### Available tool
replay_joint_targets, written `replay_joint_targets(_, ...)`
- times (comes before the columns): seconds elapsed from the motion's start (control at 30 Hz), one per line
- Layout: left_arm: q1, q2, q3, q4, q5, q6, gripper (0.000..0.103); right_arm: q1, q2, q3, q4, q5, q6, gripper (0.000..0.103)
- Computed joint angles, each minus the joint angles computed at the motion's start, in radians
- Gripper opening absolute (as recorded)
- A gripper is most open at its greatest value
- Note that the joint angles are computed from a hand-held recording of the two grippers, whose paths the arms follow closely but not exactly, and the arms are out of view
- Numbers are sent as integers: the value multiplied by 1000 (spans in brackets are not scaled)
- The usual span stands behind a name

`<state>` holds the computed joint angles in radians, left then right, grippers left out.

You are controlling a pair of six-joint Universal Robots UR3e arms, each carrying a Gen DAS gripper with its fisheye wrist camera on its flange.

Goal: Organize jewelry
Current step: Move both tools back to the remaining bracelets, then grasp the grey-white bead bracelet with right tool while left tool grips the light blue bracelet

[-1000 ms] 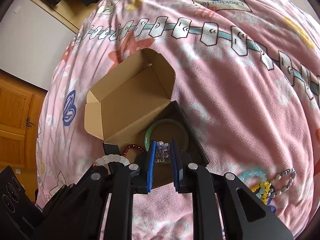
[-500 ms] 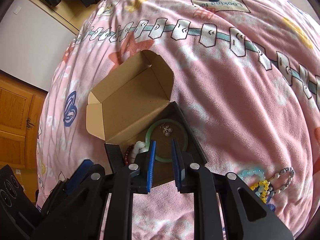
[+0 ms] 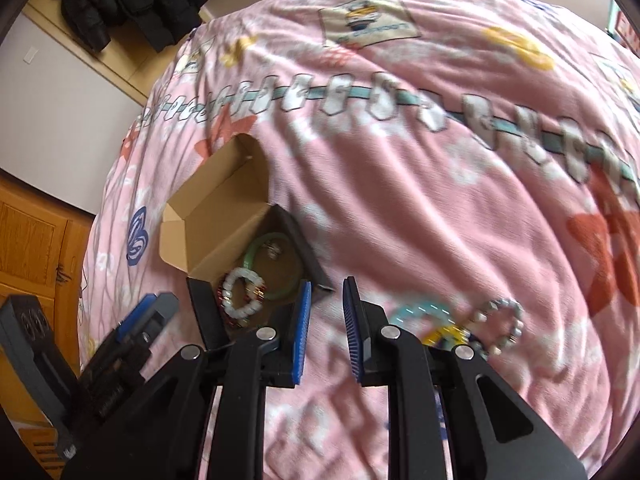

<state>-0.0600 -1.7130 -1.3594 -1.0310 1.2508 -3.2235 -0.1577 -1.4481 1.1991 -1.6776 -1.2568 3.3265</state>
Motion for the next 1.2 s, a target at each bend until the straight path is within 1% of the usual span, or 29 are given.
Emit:
replay_joint_targets(0.1, -31, -15, 20, -20, 2, 20, 66, -83, -129, 159, 3, 8, -30, 19)
replay_joint_targets(0.2, -53, -38, 39, -47, -39, 41, 66, -154, -241, 306, 13, 27, -65, 19)
replay_joint_targets(0.3, -85, -71, 59, -65, -59, 56, 66, -200, -316, 423, 15, 40, -98, 19)
replay_joint_targets(0.4, -108, -116, 74, -87, -113, 65, 66, -241, -359, 509, -8, 27, -103, 19)
replay_joint_targets(0.5, -136, -173, 100, -111, -140, 74, 66, -264, -363, 540, -38, -17, -102, 19)
replay_joint_targets(0.53, -154, -201, 113, -114, -135, 75, 66, -272, -360, 546, -48, -32, -103, 22)
replay_joint_targets(0.57, -166, -218, 121, -114, -124, 73, 66, -278, -353, 548, -55, -39, -104, 27)
replay_joint_targets(0.6, -183, -239, 130, -110, -101, 66, 66, -289, -355, 558, -61, -39, -110, 28)
replay_joint_targets(0.67, -198, -261, 124, -95, -83, 55, 66, -305, -347, 568, -73, -39, -118, 28)
replay_joint_targets(0.7, -198, -274, 124, -96, -90, 51, 66, -311, -344, 574, -82, -35, -120, 28)
replay_joint_targets(0.87, -170, -295, 91, -69, -170, 30, 66, -334, -307, 590, -122, -15, -108, 28)
replay_joint_targets(1.03, -165, -311, 95, -65, -209, 35, 66, -339, -254, 590, -166, -12, -80, 28)
replay_joint_targets(1.1, -175, -330, 115, -66, -202, 36, 66, -335, -235, 589, -186, -15, -67, 28)
replay_joint_targets(1.2, -201, -363, 151, -68, -164, 44, 66, -320, -209, 587, -213, -31, -58, 28)
